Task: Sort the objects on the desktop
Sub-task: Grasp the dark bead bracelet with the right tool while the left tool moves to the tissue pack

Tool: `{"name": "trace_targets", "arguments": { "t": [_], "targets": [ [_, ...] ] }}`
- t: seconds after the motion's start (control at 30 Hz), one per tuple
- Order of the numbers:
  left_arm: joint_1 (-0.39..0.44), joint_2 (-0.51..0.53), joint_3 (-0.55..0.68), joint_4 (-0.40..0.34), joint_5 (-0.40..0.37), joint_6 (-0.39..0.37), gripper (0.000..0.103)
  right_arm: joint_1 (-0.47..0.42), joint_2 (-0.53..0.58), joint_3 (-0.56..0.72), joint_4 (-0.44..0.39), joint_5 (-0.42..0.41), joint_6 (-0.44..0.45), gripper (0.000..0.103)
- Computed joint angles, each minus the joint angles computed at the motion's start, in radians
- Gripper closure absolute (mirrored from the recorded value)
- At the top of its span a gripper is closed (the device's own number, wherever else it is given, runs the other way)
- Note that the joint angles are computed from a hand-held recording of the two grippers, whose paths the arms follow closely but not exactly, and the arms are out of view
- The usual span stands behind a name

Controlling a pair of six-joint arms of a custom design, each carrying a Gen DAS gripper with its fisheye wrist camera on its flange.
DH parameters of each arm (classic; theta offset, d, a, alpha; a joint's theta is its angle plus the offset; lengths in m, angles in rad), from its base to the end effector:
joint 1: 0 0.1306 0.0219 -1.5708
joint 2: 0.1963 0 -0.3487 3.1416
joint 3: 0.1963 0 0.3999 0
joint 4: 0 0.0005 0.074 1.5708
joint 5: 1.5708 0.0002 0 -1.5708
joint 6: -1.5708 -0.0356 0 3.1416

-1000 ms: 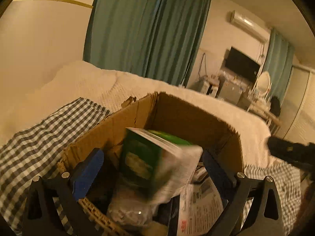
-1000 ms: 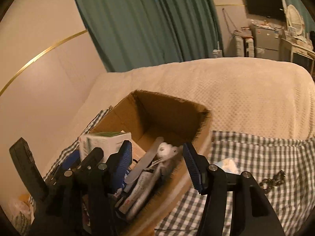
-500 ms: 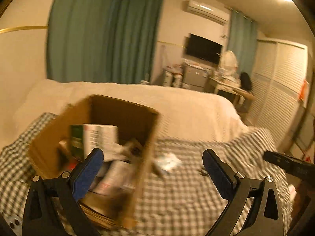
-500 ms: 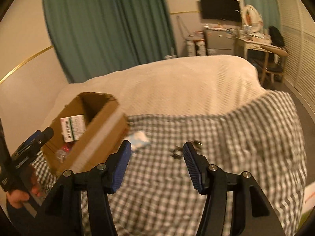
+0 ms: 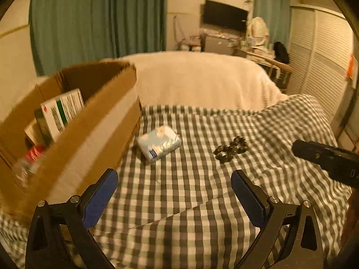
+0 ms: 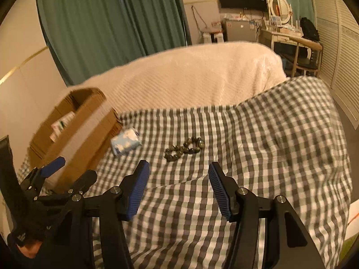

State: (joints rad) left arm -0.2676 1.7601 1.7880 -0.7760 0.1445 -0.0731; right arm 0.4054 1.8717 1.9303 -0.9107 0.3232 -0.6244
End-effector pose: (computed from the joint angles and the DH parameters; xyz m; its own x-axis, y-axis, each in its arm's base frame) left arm 0.6087 -0.1727 0.3904 -0.6277 0.2471 -0.7382 0.4104 0.9108 -0.0442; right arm 0.6095 0.2487 0.3793 -0.6674 0.3168 -0.6739 0.2569 0.9474 0.1910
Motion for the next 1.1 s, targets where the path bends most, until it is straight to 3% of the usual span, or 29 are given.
{"name": "trace_targets", "arguments": {
  "t": [0.2,0.3,0.4,0.47,0.53,0.6,0.63,0.67,0.73,0.77,1.0,1.1],
  "targets": [
    [-0.015,0.116,0.102,-0.019,-0.058,0.084,0.000,-0.055,0.227,0.282,-0.132,-0.076,0.032,0.048],
    [-0.016,0.167,0.154,-0.044,-0.072,0.106,0.000,-0.080,0.405,0.514,-0.245,-0.106,0.007,0.048],
    [-0.010,0.208,0.194,-0.074,-0.064,0.119,0.000,-0.094,0.517,0.649,-0.313,-0.121,-0.044,0.048],
    [-0.004,0.231,0.219,-0.090,-0.053,0.138,0.000,-0.106,0.556,0.685,-0.315,-0.151,-0.064,0.048],
    [-0.002,0.259,0.260,-0.120,-0.045,0.160,0.000,-0.105,0.600,0.755,-0.347,-0.129,-0.045,0.051],
    [-0.002,0.289,0.307,-0.154,-0.042,0.173,0.000,-0.101,0.629,0.805,-0.378,-0.099,-0.034,0.062],
    [-0.004,0.296,0.321,-0.157,-0.040,0.182,0.000,-0.099,0.613,0.774,-0.361,-0.093,-0.026,0.064],
    [-0.006,0.302,0.333,-0.156,-0.042,0.186,0.000,-0.098,0.593,0.737,-0.345,-0.088,-0.026,0.073],
    [-0.010,0.320,0.363,-0.165,-0.055,0.191,0.000,-0.097,0.523,0.618,-0.285,-0.081,-0.035,0.077],
    [-0.012,0.340,0.392,-0.181,-0.068,0.199,0.000,-0.097,0.506,0.592,-0.275,-0.076,-0.036,0.091],
    [-0.024,0.406,0.487,-0.218,-0.149,0.293,0.000,-0.090,0.280,0.255,-0.078,-0.064,-0.042,0.093],
    [-0.037,0.459,0.563,-0.268,-0.226,0.327,0.000,-0.089,0.258,0.227,-0.043,-0.084,-0.051,0.093]
  ]
}}
